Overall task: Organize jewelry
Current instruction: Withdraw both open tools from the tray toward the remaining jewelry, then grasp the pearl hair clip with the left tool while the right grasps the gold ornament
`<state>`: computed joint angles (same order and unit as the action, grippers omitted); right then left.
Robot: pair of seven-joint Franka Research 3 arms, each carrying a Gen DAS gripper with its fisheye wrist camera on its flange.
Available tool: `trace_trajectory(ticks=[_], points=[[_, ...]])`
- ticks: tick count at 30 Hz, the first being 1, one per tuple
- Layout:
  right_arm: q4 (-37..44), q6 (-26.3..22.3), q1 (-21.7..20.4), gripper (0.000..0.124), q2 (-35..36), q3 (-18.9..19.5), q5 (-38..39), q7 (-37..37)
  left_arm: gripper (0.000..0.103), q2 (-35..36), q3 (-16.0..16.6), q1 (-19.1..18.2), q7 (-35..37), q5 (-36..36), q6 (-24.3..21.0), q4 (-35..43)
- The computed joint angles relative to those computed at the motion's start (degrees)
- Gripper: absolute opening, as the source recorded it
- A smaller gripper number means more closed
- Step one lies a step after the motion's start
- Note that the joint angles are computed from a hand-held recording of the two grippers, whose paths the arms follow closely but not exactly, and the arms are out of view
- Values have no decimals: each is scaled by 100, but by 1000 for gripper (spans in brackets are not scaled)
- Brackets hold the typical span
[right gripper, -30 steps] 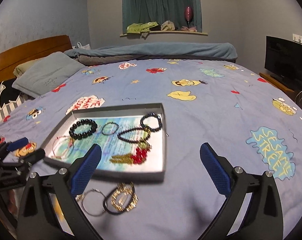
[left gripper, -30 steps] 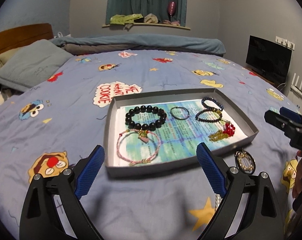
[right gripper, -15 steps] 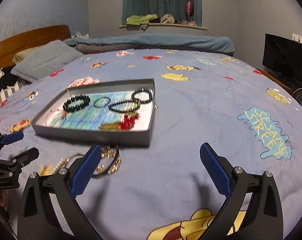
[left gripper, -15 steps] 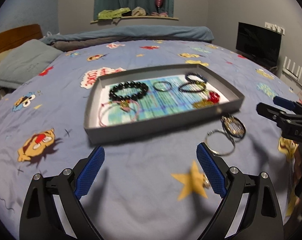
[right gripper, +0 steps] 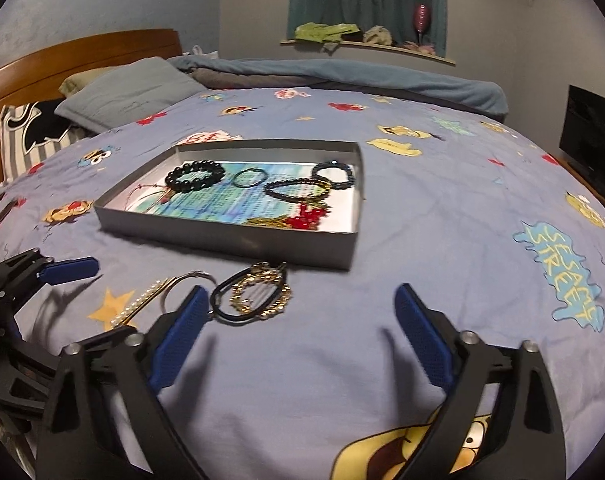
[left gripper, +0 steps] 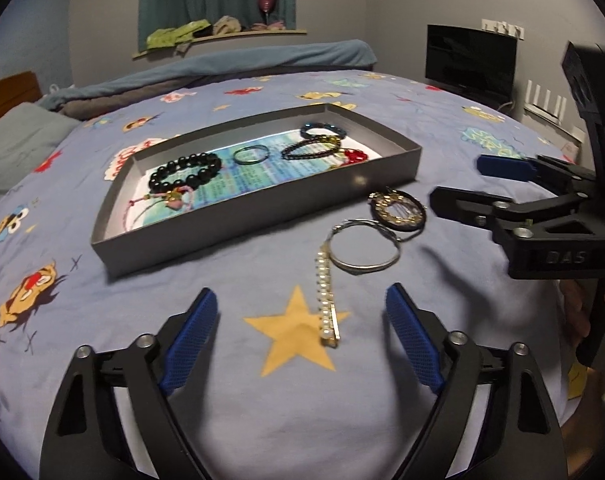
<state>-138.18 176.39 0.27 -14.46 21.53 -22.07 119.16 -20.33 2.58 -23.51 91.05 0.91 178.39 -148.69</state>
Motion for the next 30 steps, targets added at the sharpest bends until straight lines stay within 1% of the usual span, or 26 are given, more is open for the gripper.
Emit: trace_trajectory(ticks=[1,3,4,8,9,10,11,13,15,17,19,20,22,24,26,30], points=[[19,-25,-18,84,13,26,-32,3,79,11,69,-80,64,-23,-10,6],[88,-103,50,75,92,-5,-38,-38,71,38,73,-107,106,-42,-47,20],[121,-128,93,74,126,-37,-43,-38,68,38,57,-101,113,-55,-73,19],[222,-191,342,71,254,-237,-44,-90,60,64,155,-232,290,-209,-85,32],[244,-199,400,71,280,-279,-46,-108,58,52,260,-357,402,-282,-68,19],[263,-208,437,71,301,-308,-65,-106,55,41,333,-447,509,-330,-52,7],[280,-217,499,71,323,-360,-50,-136,52,40,362,-488,585,-357,-28,-2],[303,-247,633,70,358,-477,31,-221,45,24,449,-622,770,-405,18,-30],[330,-284,723,61,387,-553,87,-263,41,28,479,-676,862,-442,23,-35],[342,-296,798,58,400,-618,133,-300,38,39,540,-751,946,-517,8,-21],[341,-315,819,54,396,-635,112,-295,36,61,545,-754,988,-586,-17,5],[341,-326,847,53,395,-659,133,-321,33,78,532,-733,992,-619,-24,20],[341,-352,880,52,397,-684,164,-342,31,85,509,-705,1000,-685,-39,34],[338,-386,943,49,397,-738,252,-407,28,86,563,-751,1050,-794,-62,50],[339,-414,1011,46,400,-798,378,-489,24,86,596,-776,1114,-884,-72,56],[314,-427,1256,38,392,-1002,861,-866,18,77,485,-643,1122,-908,-89,49]])
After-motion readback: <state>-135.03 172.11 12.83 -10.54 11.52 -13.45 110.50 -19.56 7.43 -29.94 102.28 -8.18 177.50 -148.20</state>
